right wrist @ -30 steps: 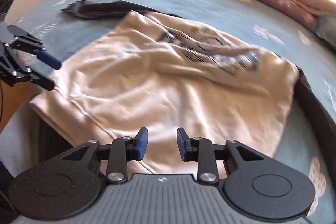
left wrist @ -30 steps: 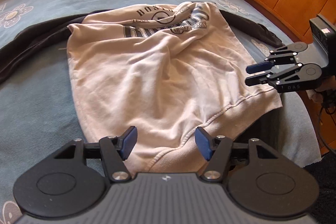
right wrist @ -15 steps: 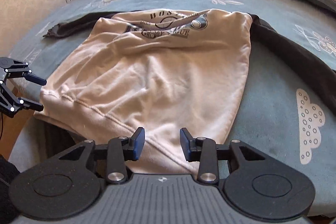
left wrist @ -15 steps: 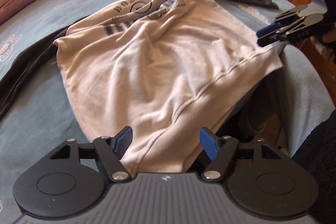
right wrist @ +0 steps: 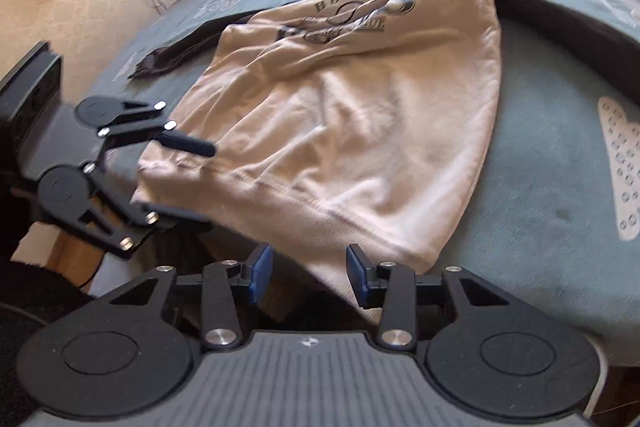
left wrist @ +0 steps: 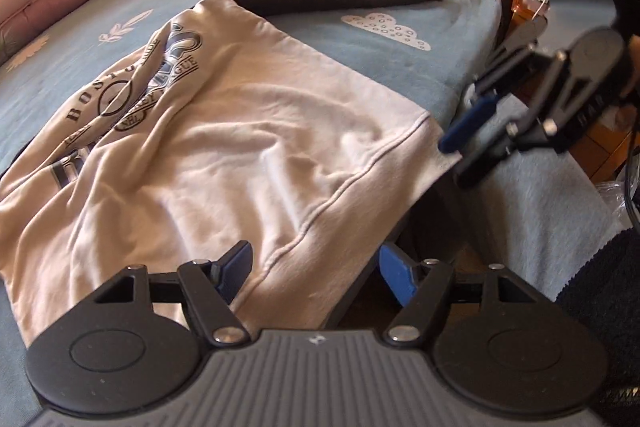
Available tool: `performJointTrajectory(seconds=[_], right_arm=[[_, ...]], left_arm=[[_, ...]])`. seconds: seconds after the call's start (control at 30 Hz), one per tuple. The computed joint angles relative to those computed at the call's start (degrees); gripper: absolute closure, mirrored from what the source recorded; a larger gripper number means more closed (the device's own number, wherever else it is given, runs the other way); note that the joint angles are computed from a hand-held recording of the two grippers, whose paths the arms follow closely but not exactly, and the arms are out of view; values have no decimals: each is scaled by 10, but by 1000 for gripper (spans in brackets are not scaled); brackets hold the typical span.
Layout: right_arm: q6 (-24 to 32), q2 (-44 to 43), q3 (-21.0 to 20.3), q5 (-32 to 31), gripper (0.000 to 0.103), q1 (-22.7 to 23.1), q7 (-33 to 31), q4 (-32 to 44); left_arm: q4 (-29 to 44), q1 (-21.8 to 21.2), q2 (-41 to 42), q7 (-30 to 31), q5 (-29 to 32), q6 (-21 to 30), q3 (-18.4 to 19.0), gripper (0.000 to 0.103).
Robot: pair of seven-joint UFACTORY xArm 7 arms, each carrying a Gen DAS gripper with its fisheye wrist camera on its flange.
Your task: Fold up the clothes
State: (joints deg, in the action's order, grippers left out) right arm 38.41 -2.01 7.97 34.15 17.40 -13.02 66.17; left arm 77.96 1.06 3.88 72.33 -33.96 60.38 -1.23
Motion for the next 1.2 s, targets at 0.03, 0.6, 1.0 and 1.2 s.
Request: performJointTrajectory(seconds=[0.03, 0.6, 1.0, 1.2], right_arm=[[8, 2, 3, -9, 57, 3, 4, -3], [-131, 11, 18, -201, 57, 29, 23, -38], [-121, 46, 28, -567, 92, 57, 31, -13], [-59, 39, 33, -502, 101, 57, -61, 19]], left_arm=[[3, -1, 2, -2, -5, 4, -1, 33], [4, -2, 4, -50, 12, 19, -5, 32], [17, 16, 7, -61, 14, 12, 8, 31], [8, 34, 3, -69, 29, -1, 21, 30]])
